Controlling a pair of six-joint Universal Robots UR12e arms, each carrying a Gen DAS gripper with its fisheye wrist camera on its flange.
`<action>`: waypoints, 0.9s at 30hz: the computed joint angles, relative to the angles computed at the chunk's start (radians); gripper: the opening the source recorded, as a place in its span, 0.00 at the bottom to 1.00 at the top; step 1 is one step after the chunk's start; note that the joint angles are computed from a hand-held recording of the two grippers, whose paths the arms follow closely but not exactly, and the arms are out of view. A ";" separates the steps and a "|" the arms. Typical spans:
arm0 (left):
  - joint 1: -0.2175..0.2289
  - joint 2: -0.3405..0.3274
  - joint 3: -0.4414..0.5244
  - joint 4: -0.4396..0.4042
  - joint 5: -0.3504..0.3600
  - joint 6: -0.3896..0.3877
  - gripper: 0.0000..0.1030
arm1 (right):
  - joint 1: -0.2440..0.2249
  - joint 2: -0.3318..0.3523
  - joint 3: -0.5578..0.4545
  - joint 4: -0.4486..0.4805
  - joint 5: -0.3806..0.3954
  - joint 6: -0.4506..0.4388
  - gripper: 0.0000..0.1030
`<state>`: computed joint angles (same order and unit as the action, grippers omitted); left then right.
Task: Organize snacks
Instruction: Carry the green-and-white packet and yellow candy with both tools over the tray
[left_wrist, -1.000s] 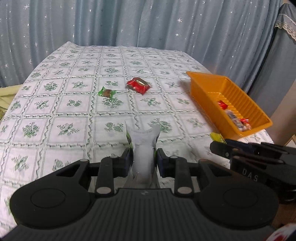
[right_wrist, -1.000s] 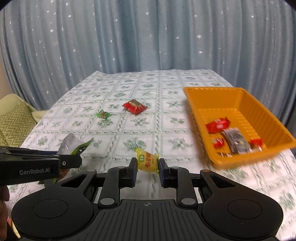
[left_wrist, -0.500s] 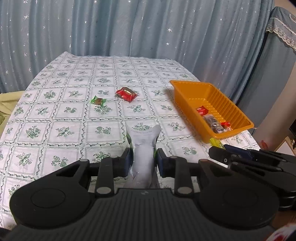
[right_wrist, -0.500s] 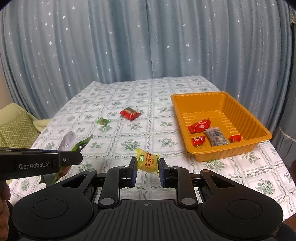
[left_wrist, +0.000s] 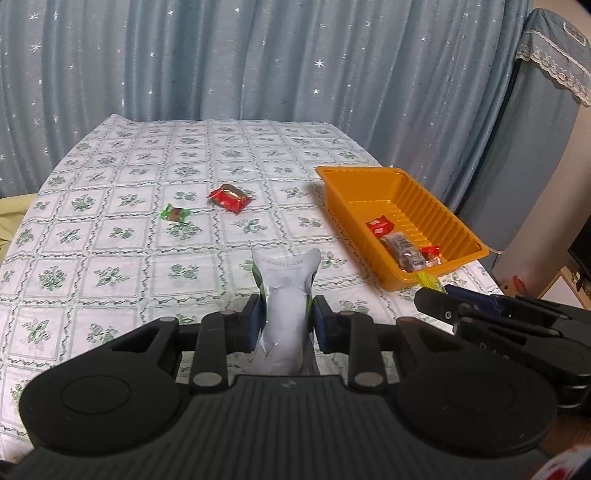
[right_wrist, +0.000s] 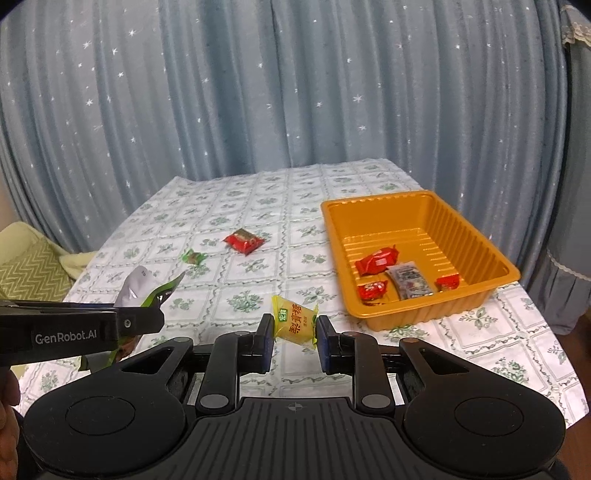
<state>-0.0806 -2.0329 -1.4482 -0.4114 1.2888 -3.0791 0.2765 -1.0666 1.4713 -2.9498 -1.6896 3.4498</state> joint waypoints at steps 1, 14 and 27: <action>-0.002 -0.002 0.004 -0.002 -0.004 0.001 0.26 | -0.002 -0.001 0.001 -0.001 -0.003 0.001 0.24; -0.051 -0.078 0.124 -0.036 -0.081 0.012 0.26 | -0.054 -0.022 0.020 -0.011 -0.090 0.043 0.24; -0.099 -0.184 0.289 -0.110 -0.113 0.008 0.25 | -0.116 -0.016 0.001 0.040 -0.093 0.039 0.24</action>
<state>-0.1792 -2.2174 -1.1591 -0.5212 1.1756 -3.0711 0.1603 -1.0830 1.4727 -2.9095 -1.7823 3.4890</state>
